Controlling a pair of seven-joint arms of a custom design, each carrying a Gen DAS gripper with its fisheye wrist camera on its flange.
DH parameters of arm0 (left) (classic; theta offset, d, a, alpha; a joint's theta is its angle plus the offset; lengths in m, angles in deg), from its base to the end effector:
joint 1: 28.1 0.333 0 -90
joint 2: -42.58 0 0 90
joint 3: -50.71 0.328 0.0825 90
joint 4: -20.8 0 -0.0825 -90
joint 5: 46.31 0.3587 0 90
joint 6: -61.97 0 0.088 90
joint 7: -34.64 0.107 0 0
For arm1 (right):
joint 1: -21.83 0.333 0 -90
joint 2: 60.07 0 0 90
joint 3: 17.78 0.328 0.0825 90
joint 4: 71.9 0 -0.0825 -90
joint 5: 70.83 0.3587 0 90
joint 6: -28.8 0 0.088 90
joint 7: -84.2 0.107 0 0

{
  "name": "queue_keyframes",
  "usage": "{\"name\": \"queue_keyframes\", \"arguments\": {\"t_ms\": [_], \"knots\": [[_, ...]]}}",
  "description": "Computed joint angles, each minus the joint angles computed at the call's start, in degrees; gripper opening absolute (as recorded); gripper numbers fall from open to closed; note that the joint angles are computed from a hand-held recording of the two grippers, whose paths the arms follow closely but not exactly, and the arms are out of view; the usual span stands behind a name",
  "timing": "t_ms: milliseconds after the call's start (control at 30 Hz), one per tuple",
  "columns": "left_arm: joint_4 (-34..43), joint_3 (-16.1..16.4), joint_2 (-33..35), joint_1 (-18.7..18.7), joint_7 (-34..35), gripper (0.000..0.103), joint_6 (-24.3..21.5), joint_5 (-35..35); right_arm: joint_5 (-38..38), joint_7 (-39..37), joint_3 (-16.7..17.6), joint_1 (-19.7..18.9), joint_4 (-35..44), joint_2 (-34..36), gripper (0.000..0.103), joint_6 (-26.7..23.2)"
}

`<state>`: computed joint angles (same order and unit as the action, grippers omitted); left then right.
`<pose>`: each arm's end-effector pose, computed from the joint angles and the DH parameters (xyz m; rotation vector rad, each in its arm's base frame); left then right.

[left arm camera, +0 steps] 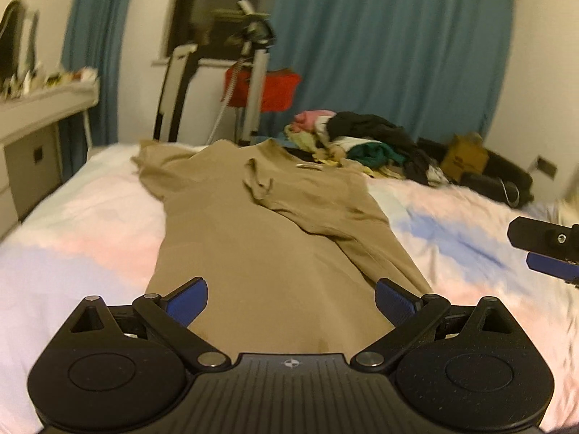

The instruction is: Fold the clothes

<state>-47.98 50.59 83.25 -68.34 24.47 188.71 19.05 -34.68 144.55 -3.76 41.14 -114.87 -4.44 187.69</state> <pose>0.6022 -0.4716 0.4285 -1.8870 1.1819 -0.8123 0.7533 0.3224 0.4961 -1.6291 1.0745 -0.2555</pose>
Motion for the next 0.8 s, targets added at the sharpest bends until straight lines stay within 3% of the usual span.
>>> {"name": "queue_keyframes", "arguments": {"t_ms": [67,167,400,500,633,800], "knots": [[3.0,-0.3,2.1,-0.7,3.0,0.1,-1.7,-0.6,2.5,-2.6,1.5,-1.3,-7.8,-3.7,0.086,4.5],[6.1,-0.3,4.3,-1.3,5.6,0.1,-2.4,-2.3,6.5,-7.7,4.6,-3.8,-13.1,-6.4,0.086,6.9],[9.6,-0.3,7.2,-1.8,8.7,0.099,-0.2,-7.1,13.5,-13.7,7.5,-6.8,-16.5,-8.5,0.086,10.0],[11.7,-0.3,8.7,-1.9,10.7,0.098,0.7,-9.2,14.7,-14.1,6.6,-7.1,-16.9,-9.0,0.086,8.9],[11.3,-1.1,9.0,-0.2,10.9,0.095,7.6,-12.5,14.8,-13.0,4.7,-6.8,-17.4,-9.8,0.086,8.6],[13.7,-2.2,11.4,2.2,10.5,0.089,16.3,-18.4,16.4,-12.6,4.9,-8.5,-16.2,-9.5,0.086,8.1]]}}
